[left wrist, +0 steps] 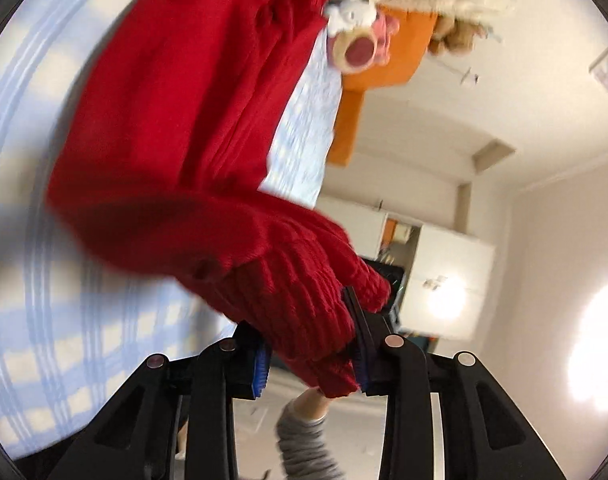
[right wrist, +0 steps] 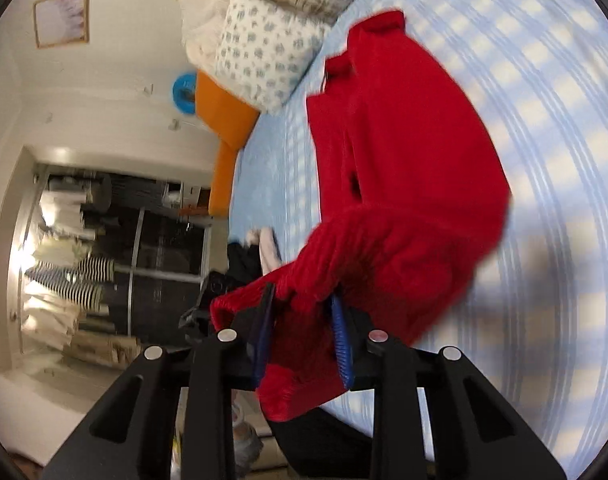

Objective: Fold large clothes

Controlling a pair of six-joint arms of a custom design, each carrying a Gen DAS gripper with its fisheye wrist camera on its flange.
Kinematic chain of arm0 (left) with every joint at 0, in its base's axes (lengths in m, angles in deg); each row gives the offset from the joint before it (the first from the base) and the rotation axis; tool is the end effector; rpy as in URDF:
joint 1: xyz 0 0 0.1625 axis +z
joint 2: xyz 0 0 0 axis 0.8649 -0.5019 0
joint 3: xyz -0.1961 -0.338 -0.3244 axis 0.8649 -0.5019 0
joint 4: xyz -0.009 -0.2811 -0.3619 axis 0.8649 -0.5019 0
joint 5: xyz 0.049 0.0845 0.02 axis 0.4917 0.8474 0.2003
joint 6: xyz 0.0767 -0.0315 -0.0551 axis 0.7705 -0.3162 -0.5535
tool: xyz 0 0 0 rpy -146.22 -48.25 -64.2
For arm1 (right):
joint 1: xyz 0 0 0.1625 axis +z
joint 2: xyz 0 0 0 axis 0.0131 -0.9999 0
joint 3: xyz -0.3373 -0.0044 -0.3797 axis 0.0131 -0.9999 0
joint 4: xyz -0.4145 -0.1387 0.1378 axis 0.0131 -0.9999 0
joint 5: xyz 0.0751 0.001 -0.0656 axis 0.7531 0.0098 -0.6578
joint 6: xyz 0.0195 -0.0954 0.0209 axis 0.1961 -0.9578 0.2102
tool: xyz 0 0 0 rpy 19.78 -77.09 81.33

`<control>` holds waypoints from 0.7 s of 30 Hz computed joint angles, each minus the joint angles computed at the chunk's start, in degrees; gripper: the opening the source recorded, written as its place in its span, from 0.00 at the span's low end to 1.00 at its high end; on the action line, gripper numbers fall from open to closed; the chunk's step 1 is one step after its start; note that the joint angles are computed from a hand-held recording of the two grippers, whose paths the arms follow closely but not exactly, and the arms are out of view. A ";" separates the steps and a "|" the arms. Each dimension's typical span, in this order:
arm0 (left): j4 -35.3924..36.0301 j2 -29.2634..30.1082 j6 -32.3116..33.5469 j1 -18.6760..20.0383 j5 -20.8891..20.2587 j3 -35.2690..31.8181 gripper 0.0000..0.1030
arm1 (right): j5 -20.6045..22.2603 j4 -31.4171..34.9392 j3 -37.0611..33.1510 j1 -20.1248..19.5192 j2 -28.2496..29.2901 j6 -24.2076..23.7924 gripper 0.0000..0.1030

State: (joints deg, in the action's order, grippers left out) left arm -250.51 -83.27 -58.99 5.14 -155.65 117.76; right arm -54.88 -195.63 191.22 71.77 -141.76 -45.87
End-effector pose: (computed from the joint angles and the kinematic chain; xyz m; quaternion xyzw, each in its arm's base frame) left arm -0.1343 -0.4815 0.0378 0.1197 -0.9353 0.0118 0.3329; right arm 0.0209 -0.4849 0.3620 0.0708 0.9819 -0.0976 0.1461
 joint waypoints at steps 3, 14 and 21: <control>3.39 0.22 -1.95 3.22 -0.49 -5.05 0.35 | -1.49 -6.59 -3.08 1.36 5.90 5.80 0.25; 7.05 8.40 -5.94 12.44 -2.05 -17.94 0.35 | -11.12 -20.54 -9.75 1.35 20.80 8.40 0.35; 14.28 1.44 5.06 9.30 1.25 -15.01 0.62 | -11.15 -26.20 -8.37 4.05 15.06 -6.60 0.71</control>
State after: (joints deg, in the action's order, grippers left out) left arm -236.23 -81.82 -53.94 14.44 -154.40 102.75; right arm -66.03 -221.83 182.85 75.82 -126.70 -52.47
